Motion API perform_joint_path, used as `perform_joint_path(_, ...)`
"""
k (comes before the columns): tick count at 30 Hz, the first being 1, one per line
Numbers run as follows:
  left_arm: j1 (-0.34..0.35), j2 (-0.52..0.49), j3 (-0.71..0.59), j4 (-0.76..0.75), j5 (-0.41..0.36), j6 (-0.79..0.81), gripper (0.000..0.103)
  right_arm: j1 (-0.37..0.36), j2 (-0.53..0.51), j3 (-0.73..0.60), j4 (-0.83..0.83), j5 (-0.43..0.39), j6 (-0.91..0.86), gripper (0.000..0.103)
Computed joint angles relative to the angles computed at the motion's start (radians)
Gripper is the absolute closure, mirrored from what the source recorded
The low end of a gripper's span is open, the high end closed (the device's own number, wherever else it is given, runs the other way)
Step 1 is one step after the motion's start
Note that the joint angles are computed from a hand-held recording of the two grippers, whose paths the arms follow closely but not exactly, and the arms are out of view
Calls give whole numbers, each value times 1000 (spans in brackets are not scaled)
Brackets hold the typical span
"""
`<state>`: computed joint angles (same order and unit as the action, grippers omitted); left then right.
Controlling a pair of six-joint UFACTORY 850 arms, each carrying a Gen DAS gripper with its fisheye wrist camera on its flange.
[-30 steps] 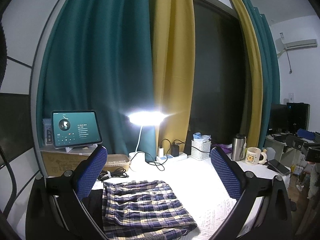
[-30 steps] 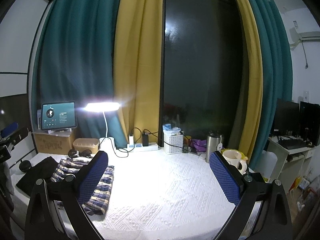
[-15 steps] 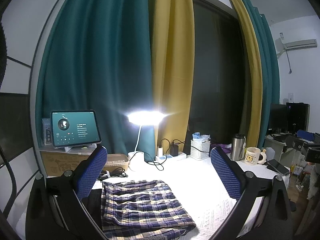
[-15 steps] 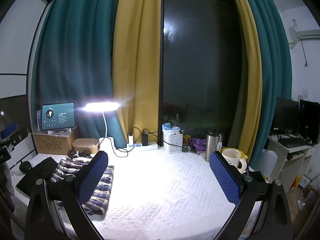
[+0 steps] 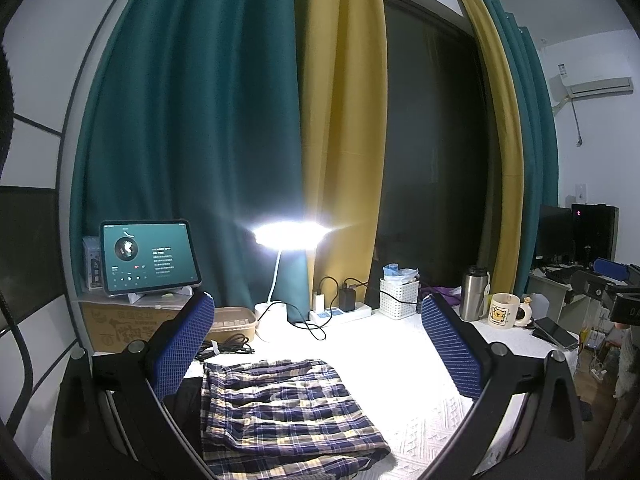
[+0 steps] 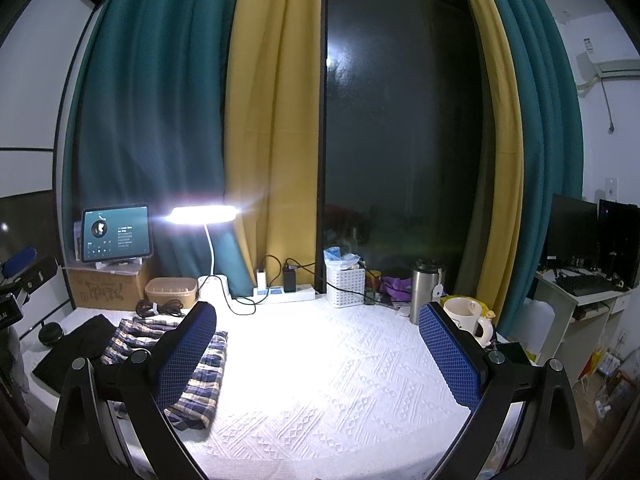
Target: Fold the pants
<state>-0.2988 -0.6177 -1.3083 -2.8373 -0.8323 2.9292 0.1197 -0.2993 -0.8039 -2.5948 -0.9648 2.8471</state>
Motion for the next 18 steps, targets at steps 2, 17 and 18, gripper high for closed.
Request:
perform_joint_path(2, 0, 2, 2, 2, 0, -3, 1, 2, 0, 0, 4, 0, -1, 2)
perform_joint_path(17, -2, 7, 3, 3, 14, -5, 1, 1, -1, 0, -3, 3, 1, 2)
perform_joint_path(18, -3, 4, 1, 1, 14, -3, 1, 1, 0, 0, -3, 4, 1, 2)
